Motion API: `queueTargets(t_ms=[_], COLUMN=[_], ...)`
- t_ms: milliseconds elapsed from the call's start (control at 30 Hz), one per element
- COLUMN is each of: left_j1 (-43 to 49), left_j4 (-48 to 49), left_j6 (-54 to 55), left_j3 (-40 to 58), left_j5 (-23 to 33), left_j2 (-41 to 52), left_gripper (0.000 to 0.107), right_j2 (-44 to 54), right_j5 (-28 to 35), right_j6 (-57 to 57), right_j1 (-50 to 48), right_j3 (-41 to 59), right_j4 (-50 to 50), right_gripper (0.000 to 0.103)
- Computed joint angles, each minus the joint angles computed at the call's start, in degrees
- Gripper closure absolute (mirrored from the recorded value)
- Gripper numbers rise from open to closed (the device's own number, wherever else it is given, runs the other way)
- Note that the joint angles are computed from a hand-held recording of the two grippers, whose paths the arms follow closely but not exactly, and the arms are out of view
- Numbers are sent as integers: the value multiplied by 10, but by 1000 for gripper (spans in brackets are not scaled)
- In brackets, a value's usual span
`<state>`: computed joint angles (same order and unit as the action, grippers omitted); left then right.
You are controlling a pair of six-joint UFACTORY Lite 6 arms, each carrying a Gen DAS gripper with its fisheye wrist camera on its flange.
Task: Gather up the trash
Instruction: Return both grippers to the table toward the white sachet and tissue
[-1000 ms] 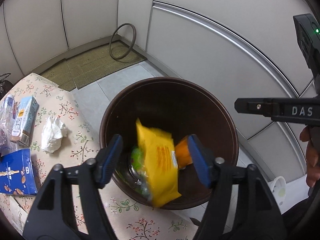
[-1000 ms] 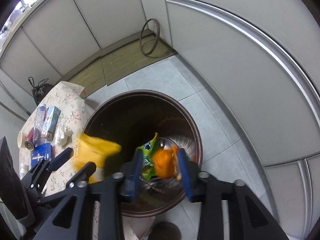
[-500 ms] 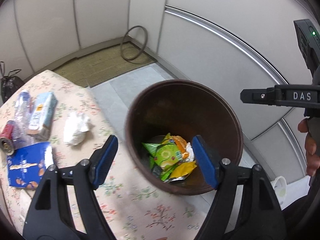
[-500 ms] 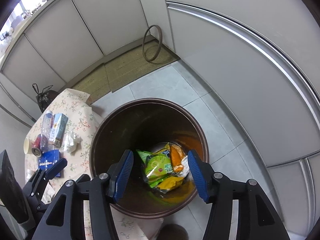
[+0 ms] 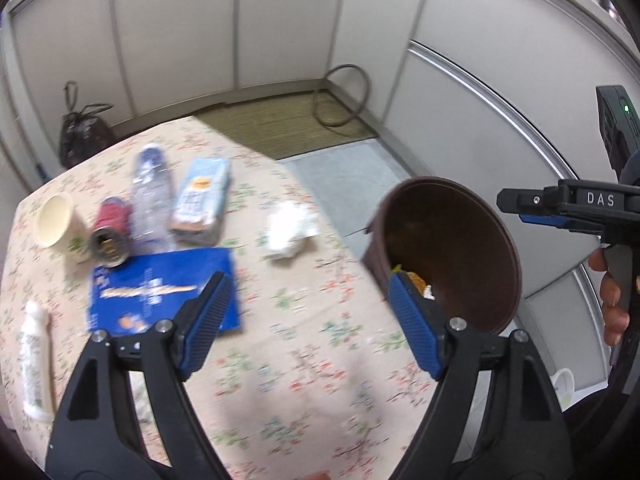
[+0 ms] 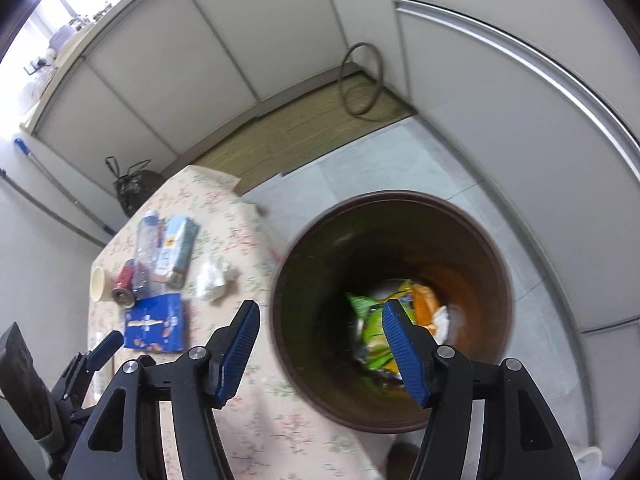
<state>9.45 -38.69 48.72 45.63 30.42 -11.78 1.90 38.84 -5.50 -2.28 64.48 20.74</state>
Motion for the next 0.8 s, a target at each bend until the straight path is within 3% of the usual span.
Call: queueTargets(t_ms=[367,800], left_j1=[223,331], left_j4=[-7,31], left_j6=[101,154], left_j3=[59,113], left_j5=[93,65], left_j2=[47,200], left_gripper=[25,25], right_j2=[55,172], right_j5=[-24,-36], right_j6=[117,194], right_j1=[156,269], right_j3=[53,139], right_j4=[-38,-78], right_gripper=[37,37])
